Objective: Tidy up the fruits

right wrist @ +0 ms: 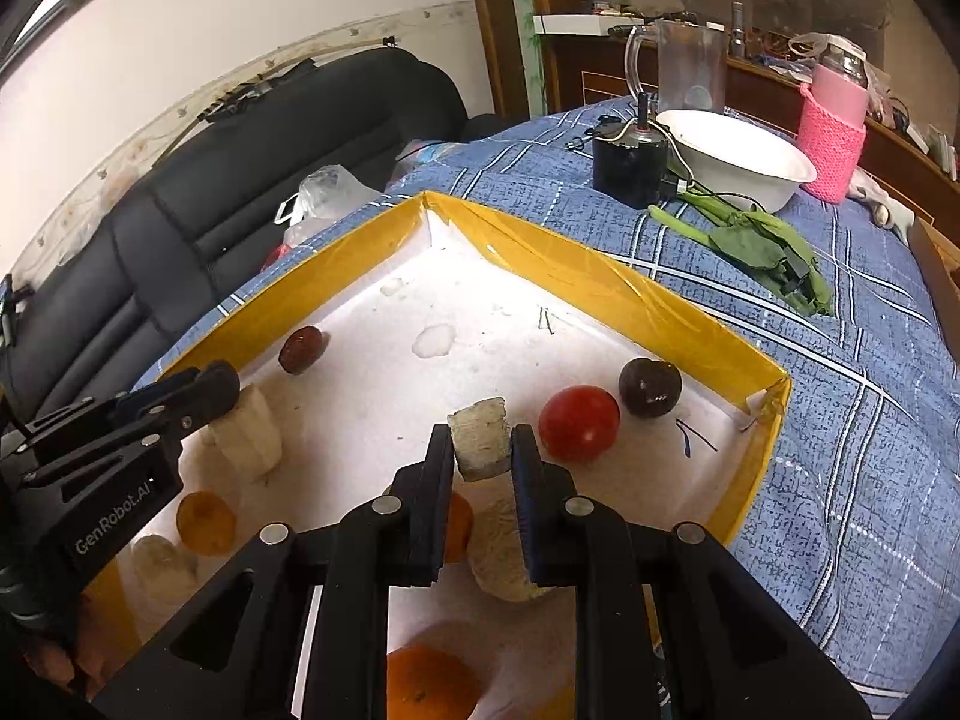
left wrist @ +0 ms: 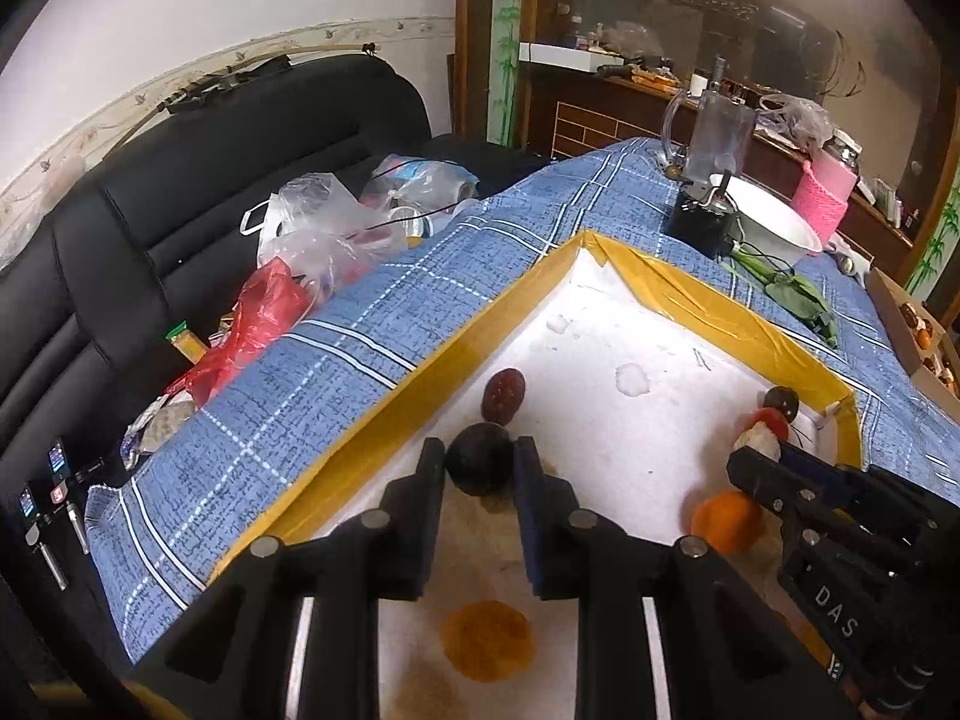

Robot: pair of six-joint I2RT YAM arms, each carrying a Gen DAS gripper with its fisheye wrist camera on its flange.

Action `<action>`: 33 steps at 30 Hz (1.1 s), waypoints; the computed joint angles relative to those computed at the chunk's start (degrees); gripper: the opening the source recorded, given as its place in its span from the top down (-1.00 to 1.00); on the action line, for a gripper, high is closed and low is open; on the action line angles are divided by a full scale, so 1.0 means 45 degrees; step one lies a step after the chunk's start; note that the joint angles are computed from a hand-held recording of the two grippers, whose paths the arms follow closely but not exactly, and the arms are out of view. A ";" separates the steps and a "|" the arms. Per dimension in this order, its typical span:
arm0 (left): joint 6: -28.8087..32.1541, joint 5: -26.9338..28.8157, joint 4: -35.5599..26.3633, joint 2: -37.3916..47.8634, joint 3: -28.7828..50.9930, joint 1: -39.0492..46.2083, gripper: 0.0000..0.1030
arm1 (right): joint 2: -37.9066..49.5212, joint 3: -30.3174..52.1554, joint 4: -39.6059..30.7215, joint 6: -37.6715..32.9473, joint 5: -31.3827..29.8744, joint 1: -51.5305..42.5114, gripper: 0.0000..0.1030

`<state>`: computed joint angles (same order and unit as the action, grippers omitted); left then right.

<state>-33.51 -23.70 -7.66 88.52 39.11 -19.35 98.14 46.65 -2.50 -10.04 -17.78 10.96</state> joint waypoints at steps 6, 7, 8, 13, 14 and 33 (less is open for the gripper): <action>-0.0037 -0.0370 0.0035 -0.0270 -0.0251 -0.0040 -0.48 | -0.0668 -0.0531 0.0203 -0.0134 -0.0151 -0.0406 0.20; -0.0043 -0.0380 0.0014 -0.0380 -0.0320 -0.0075 -0.51 | -0.0901 -0.0694 0.0196 -0.0149 -0.0205 -0.0529 0.17; -0.0106 -0.0341 -0.0039 -0.0477 -0.0375 -0.0096 -0.57 | -0.1097 -0.0835 0.0200 -0.0184 -0.0208 -0.0598 0.05; -0.0533 -0.0532 -0.0704 -0.1039 -0.0566 -0.0295 -0.70 | -0.2904 -0.2004 0.0129 -0.0605 -0.0755 -0.1228 -0.70; -0.0615 -0.0613 -0.0883 -0.1254 -0.0641 -0.0343 -0.72 | -0.3304 -0.2189 0.0016 -0.0706 -0.0850 -0.1361 -0.77; -0.3234 -0.3066 -0.4456 -0.4893 -0.1442 -0.3726 -0.82 | -1.0659 -0.4038 -0.5478 -0.4033 -0.2732 -0.3628 -0.95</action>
